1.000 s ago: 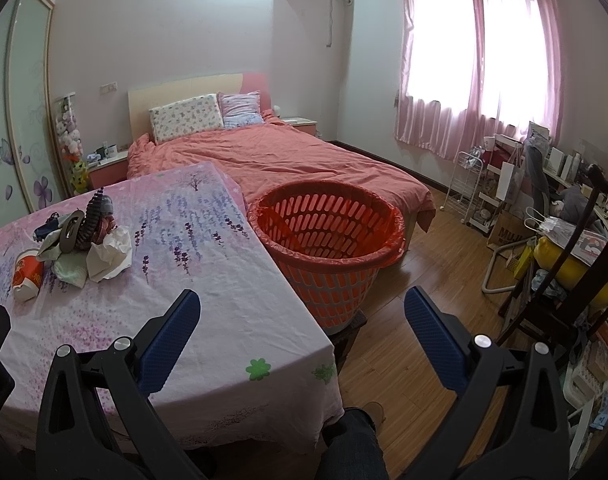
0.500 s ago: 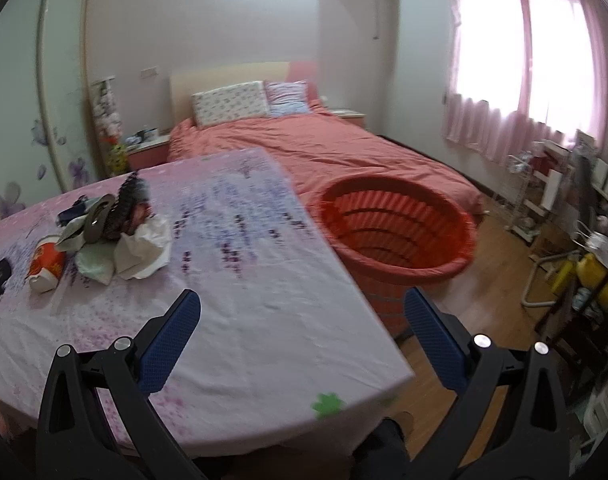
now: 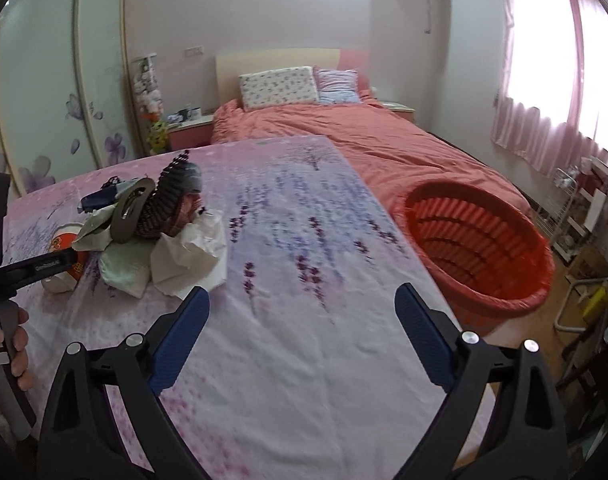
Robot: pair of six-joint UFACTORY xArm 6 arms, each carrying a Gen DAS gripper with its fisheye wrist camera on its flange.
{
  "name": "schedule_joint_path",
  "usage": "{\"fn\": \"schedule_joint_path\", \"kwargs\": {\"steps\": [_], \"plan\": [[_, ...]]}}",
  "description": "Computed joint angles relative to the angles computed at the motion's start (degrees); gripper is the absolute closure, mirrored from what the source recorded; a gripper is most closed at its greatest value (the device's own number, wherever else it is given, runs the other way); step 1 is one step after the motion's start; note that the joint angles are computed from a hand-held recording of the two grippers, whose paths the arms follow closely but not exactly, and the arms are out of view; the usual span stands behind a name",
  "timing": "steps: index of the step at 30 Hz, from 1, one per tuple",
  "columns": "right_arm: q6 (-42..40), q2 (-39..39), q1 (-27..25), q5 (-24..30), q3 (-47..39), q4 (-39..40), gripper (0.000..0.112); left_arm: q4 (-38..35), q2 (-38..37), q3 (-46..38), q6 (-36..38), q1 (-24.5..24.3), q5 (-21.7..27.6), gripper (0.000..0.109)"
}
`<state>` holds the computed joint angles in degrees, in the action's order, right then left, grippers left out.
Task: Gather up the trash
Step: 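Grasp the red-and-white paper cup with the left tool while the right tool reaches the pile, then lift the paper cup with the left tool while the right tool pushes through the pile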
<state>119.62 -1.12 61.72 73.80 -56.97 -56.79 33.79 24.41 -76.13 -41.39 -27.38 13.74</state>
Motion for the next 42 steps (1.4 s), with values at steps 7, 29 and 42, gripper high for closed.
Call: {"fn": "schedule_joint_path", "kwargs": {"steps": [7, 29, 42], "plan": [[-2.3, 0.7, -6.8, -11.8, -0.7, -4.1, 0.039, 1.4, 4.1, -5.7, 1.4, 0.1, 2.4, 0.033], [-16.9, 21.7, -19.8, -36.2, -23.2, -4.0, 0.076, -5.7, 5.5, -7.5, 7.8, 3.5, 1.8, 0.031], [-19.3, 24.2, -19.6, -35.8, -25.9, -0.8, 0.074, -7.6, 7.8, -10.8, 10.8, 3.8, 2.4, 0.030]]}}
